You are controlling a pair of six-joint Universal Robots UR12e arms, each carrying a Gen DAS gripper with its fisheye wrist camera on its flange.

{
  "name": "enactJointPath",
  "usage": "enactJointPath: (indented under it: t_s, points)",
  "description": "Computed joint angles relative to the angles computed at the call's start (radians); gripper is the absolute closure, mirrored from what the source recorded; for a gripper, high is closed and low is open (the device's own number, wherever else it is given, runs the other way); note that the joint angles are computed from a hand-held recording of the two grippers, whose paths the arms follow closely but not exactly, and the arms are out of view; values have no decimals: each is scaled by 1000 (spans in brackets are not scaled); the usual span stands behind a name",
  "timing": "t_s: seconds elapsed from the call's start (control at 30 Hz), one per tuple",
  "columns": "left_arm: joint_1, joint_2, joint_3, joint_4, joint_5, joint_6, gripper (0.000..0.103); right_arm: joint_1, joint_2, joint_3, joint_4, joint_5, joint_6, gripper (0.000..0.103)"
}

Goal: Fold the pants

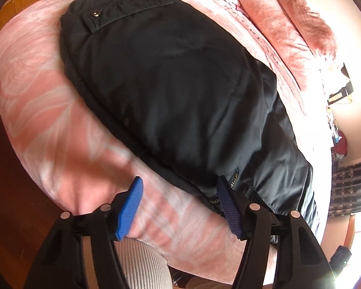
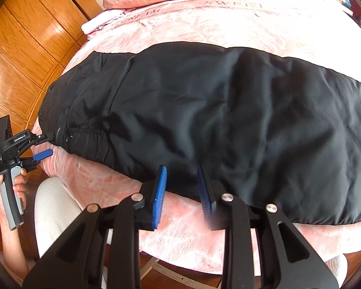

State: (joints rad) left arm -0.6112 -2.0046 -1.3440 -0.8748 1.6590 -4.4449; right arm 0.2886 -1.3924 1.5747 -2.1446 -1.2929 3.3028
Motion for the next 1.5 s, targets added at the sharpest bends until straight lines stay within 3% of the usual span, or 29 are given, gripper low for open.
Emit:
enactJointPath:
  t_s: [0.23, 0.27, 0.33, 0.37, 0.4, 0.47, 0.63, 0.77, 0.83, 0.97, 1.07, 1.2, 1.37, 1.5]
  points:
    - [44, 22, -81, 135, -35, -61, 46, 2, -1, -2, 8, -12, 1, 75]
    - [51, 26, -98, 160, -46, -86, 50, 1, -1, -2, 9, -13, 2, 75]
    - [60, 37, -129, 218, -49, -137, 74, 1, 1, -5, 12, -16, 6, 75]
    - [59, 41, -136, 232, -44, -147, 78, 2, 2, -6, 15, -20, 6, 75]
    - [51, 44, -132, 234, -13, -146, 86, 0, 0, -5, 16, -23, 2, 75]
    - [25, 41, -102, 203, 71, -84, 89, -2, -2, -2, 19, -29, 2, 75]
    - [34, 26, -90, 142, 44, -93, 88, -15, -7, 5, 20, -22, 10, 76]
    - [11, 4, 5, -29, 98, -14, 74, -39, -27, 24, 4, -15, 19, 70]
    - [-4, -6, 36, -63, 96, -8, 58, -62, -50, 46, -8, -4, 41, 69]
    - [-42, -59, 128, -114, 35, 51, 58, -110, -105, 99, -14, 6, 106, 68]
    - [-73, -123, 224, -127, -21, 127, 59, -139, -145, 137, -9, -28, 158, 68]
    - [-117, -228, 397, -156, -31, 236, 59, -201, -201, 201, -21, 1, 224, 68]
    - [-159, -382, 679, -311, -8, 409, 59, -259, -246, 254, -39, 25, 268, 66]
    - [-177, -485, 868, -454, 25, 439, 59, -284, -260, 278, -51, 40, 286, 59]
